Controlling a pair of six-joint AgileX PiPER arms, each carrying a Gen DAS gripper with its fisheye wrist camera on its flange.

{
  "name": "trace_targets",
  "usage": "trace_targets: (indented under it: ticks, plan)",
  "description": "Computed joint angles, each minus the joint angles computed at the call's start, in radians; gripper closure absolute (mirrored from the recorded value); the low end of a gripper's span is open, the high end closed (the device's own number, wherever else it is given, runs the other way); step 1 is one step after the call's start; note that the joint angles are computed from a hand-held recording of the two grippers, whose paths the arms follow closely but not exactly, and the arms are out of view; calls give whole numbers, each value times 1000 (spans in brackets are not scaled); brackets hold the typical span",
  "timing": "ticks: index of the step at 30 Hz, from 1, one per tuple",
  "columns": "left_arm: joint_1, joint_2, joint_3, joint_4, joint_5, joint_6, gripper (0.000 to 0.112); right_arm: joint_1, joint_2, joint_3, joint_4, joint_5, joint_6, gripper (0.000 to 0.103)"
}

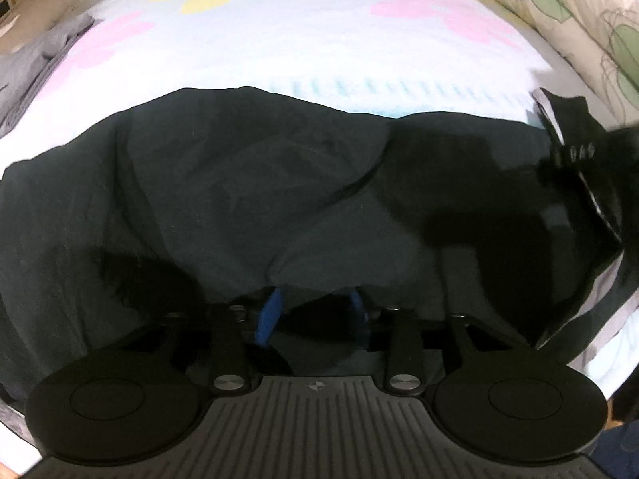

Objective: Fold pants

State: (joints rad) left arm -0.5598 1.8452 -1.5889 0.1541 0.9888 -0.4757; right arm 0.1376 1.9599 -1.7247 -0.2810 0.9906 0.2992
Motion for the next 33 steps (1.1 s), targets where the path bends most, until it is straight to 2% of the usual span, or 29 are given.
trace_targets:
  ticks: [1, 2, 3, 4, 11, 16, 18, 20, 23, 26, 28, 30, 33]
  plan:
    - [6, 12, -26, -6, 16, 8, 71, 0, 12, -8, -3, 15, -1, 43]
    - [2, 13, -27, -2, 16, 6, 71, -1, 22, -17, -3, 33, -7, 61]
    - [-3, 10, -26, 4, 19, 5, 70, -6, 32, -29, -3, 60, -7, 85]
    - [-5, 12, -29, 8, 20, 5, 70, -14, 34, -34, 0, 70, -8, 89]
    - [-1, -10, -2, 5, 8, 11, 70, -181, -127, 85, 124, 41, -32, 90]
    - [-1, -21, 10, 12, 8, 3, 69, -363, -180, 165, 277, 95, -83, 90]
    - [-5, -14, 3, 16, 10, -4, 68, -402, -188, 194, 309, 112, -98, 84]
    - [-6, -14, 4, 17, 8, -2, 68, -412, -182, 197, 298, 160, -110, 81]
    - [-6, -17, 11, 18, 0, 4, 68, -450, -195, 209, 289, 171, -102, 71]
    - [-7, -17, 14, 20, -4, 7, 67, -485, -208, 204, 288, 176, -92, 70]
    - [-8, -15, 11, 22, -2, 3, 67, -463, -228, 222, 177, 157, -30, 70]
    - [-9, -11, 5, 22, 2, 0, 67, -420, -245, 254, 28, 116, 33, 65]
    - [-11, -4, -7, 24, 12, -12, 67, -403, -308, 313, 28, 46, 4, 66]
